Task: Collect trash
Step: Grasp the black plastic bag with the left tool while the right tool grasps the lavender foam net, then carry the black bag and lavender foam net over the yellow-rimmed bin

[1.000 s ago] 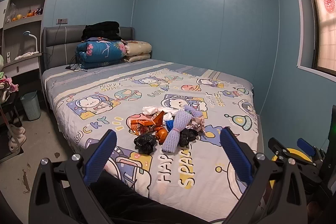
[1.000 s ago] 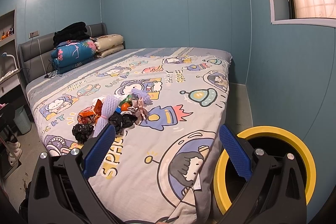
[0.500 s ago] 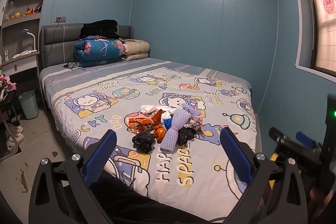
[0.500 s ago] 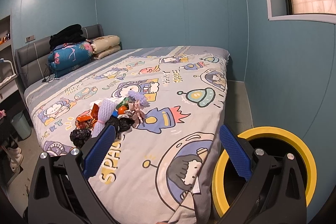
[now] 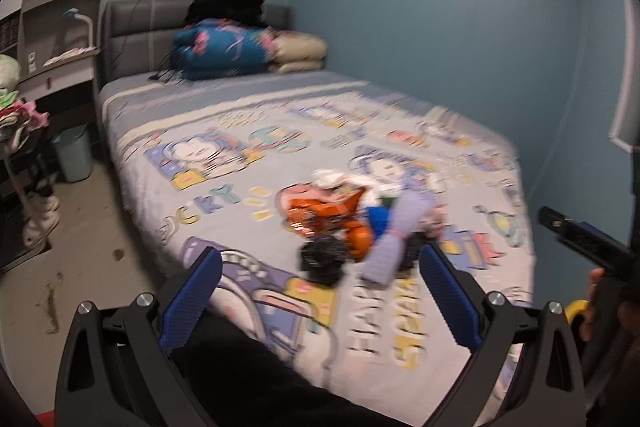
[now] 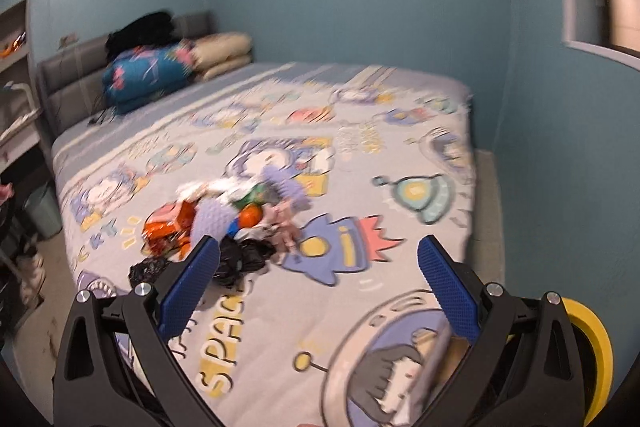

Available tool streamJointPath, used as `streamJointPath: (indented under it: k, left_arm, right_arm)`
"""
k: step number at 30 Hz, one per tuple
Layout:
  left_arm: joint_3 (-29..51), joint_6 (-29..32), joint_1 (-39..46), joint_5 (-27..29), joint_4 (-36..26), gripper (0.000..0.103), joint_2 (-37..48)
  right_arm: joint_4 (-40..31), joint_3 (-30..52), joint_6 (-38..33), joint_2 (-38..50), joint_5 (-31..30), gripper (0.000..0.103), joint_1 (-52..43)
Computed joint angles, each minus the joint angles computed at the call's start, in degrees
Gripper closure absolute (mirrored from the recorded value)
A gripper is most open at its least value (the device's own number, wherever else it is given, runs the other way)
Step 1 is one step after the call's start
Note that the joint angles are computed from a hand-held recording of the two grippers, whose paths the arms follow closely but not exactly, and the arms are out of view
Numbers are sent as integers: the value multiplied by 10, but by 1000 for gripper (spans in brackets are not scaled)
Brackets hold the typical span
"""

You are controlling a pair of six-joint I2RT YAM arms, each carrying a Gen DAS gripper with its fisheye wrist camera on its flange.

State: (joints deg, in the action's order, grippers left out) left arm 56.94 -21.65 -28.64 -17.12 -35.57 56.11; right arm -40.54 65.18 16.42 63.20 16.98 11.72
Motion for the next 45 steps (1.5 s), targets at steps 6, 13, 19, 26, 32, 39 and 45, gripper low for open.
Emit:
streamJointPath:
  k: [6, 13, 19, 26, 32, 39, 45]
  left_arm:
    - [47, 96, 134, 129, 24, 8, 151]
    - [79, 147, 162, 188, 68, 8, 262]
    - [84, 191, 157, 227, 107, 8, 311]
    - [146, 224, 146, 244, 77, 8, 399]
    - [193, 204, 155, 290, 63, 24, 469]
    - [185, 181, 156, 321, 79, 58, 487]
    - [162, 172, 166, 351, 98, 65, 465]
  right_arm:
    - [18, 69, -37, 152, -177, 8, -53]
    - [36, 126, -51, 264, -295, 22, -61]
    - [36, 175, -52, 322, -325, 22, -57]
    - [10, 252, -27, 414, -376, 22, -74]
    - [-6, 289, -13, 462, -395, 31, -79]
    - [-7, 288, -16, 480, -371, 64, -64]
    - [20, 258, -14, 446, -350, 72, -55]
